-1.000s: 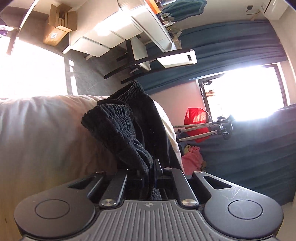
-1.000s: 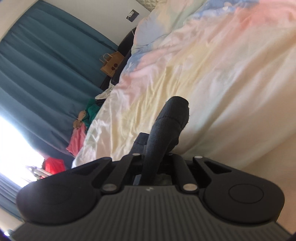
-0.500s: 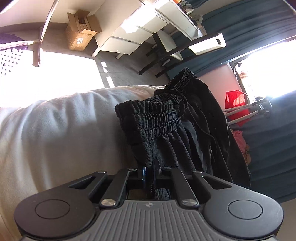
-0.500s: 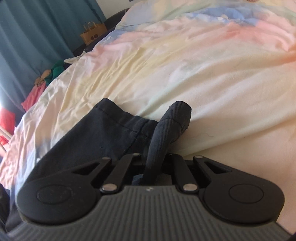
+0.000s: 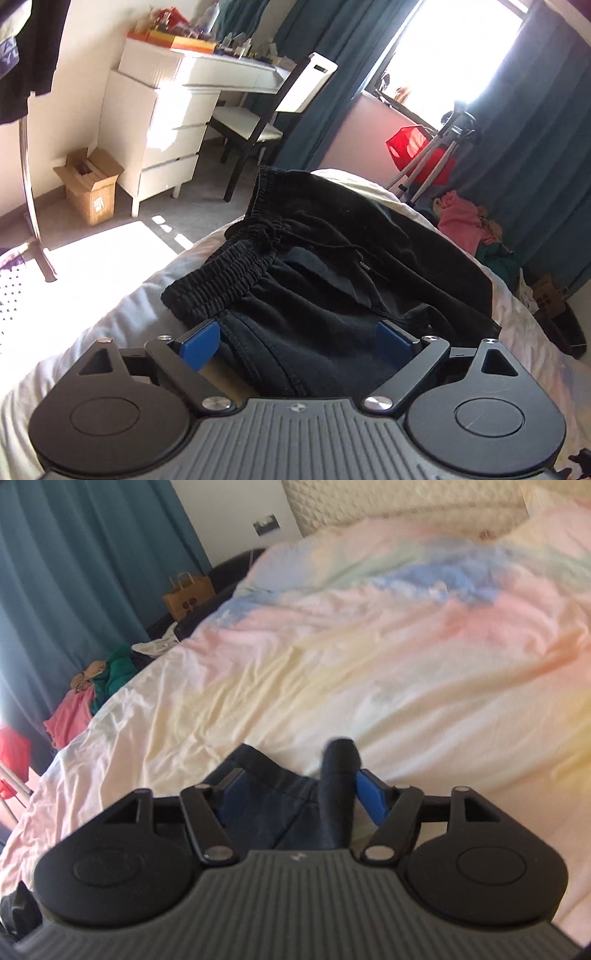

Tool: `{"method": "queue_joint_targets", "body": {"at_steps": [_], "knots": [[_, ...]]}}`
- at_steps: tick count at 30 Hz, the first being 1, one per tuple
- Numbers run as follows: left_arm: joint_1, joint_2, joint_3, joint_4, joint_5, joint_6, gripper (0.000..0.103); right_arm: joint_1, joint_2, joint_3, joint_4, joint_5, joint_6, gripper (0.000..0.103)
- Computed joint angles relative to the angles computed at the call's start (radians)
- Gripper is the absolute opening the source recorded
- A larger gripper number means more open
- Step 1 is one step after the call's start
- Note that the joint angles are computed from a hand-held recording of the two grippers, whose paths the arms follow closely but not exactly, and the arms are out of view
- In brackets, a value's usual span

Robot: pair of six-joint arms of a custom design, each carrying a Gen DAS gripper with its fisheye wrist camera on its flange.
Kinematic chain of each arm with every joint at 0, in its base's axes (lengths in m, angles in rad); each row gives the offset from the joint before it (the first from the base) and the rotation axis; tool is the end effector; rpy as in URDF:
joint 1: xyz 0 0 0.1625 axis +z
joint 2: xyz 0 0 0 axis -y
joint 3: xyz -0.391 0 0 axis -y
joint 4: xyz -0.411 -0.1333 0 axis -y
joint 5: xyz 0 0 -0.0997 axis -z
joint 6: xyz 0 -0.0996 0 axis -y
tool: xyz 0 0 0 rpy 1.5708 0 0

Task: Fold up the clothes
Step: 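Lay the sweatpants down on the duvet and open both grippers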

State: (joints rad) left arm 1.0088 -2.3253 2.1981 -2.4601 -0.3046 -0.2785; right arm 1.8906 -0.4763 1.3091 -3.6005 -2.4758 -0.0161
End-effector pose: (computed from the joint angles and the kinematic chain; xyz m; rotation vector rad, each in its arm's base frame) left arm 0.0772 -0.3059 0.5686 -0.4896 1.9473 -1.5018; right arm 0.2778 -0.6640 0.1080 -0.3180 -2.0742 1.4891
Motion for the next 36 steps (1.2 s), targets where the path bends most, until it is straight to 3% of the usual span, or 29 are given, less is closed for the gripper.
{"method": "queue_joint_targets", "body": {"at_steps": [3, 5, 7, 13, 19, 25, 30, 36], "knots": [[-0.073, 0.106, 0.027, -0.278, 0.066, 0.248, 0.103, 0.035, 0.005, 0.003, -0.109, 0.049, -0.137, 0.078], [-0.086, 0.182, 0.031, -0.431, 0.048, 0.364, 0.103, 0.055, -0.014, 0.037, -0.143, 0.103, -0.189, 0.078], [-0.066, 0.29, 0.025, -0.595, -0.012, 0.466, 0.103, 0.071, -0.052, 0.101, -0.126, 0.179, -0.189, 0.078], [-0.01, 0.56, -0.01, -0.859, -0.179, 0.589, 0.103, 0.13, -0.123, 0.229, -0.007, 0.368, -0.208, 0.078], [0.029, 0.805, -0.108, -1.013, -0.33, 0.696, 0.103, 0.167, -0.125, 0.28, 0.088, 0.558, -0.26, 0.078], [0.07, 1.013, -0.236, -1.102, -0.404, 0.786, 0.103, 0.177, -0.077, 0.246, 0.109, 0.619, -0.345, 0.078], [0.144, 1.08, -0.245, -1.106, -0.438, 0.801, 0.103, 0.165, -0.038, 0.207, 0.125, 0.615, -0.349, 0.078], [0.219, 1.074, -0.235, -1.017, -0.499, 0.766, 0.103, 0.158, 0.0, 0.161, 0.185, 0.642, -0.355, 0.077]]}}
